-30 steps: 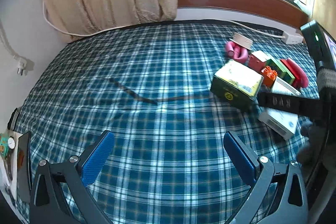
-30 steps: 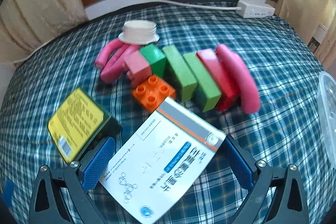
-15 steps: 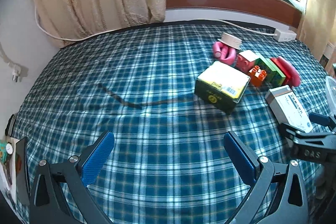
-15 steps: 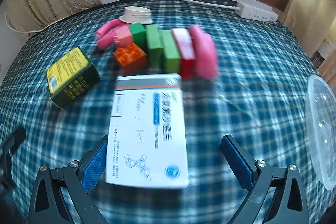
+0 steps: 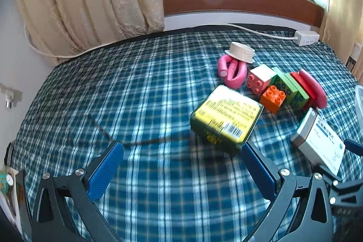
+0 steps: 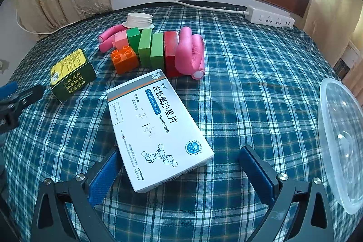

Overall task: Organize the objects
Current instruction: 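Grasp the white medicine box with the right gripper and lift it, then grasp the green-and-yellow box with the left gripper while the right gripper carries the white box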

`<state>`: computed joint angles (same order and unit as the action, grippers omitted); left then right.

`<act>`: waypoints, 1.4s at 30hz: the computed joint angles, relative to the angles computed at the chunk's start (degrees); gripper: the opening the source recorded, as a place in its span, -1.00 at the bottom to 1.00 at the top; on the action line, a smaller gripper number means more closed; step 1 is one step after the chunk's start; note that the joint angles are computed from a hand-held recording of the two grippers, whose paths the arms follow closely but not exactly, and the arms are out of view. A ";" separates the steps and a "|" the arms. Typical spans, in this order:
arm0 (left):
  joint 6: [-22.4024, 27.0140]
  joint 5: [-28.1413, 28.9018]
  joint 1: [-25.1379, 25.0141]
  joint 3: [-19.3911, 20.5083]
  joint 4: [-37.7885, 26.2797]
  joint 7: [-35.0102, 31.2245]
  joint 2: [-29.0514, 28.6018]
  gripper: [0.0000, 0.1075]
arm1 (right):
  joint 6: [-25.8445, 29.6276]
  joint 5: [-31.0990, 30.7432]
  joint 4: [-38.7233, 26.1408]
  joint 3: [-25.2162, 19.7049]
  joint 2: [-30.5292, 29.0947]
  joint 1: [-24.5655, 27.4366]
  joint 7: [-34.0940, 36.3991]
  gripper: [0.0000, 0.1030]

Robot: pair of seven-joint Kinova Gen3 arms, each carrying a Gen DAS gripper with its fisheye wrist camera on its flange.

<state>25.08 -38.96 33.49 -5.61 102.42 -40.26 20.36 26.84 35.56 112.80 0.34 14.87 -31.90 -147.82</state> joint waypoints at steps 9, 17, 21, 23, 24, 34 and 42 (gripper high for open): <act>-0.66 8.32 -5.33 4.82 -5.19 -13.71 3.71 0.92 | -2.29 -3.21 -0.48 -0.64 0.37 2.38 6.48 1.00; -1.56 17.09 -7.65 5.55 -7.84 -24.11 6.20 0.92 | -4.34 -4.18 -0.52 0.91 0.92 1.51 9.81 1.00; -0.91 20.02 -8.05 5.58 -8.94 -27.19 7.27 0.92 | -4.54 -4.66 -0.50 1.35 0.95 1.24 10.45 1.00; -0.18 21.34 -8.31 5.72 -9.48 -28.47 7.71 0.92 | -4.46 -4.97 -0.64 1.39 1.01 1.27 10.79 1.00; -0.15 21.77 -8.22 5.60 -9.49 -28.82 7.77 0.91 | -4.34 -5.41 -0.79 1.16 1.04 1.59 11.42 1.00; -0.37 28.75 -11.44 7.81 -9.00 -34.49 7.78 0.44 | -4.34 -6.41 -0.82 1.47 1.02 1.45 12.59 1.00; -2.87 27.77 -8.69 5.40 -6.97 -33.56 6.51 0.41 | -6.64 -3.93 0.87 2.72 0.22 -0.14 10.82 0.82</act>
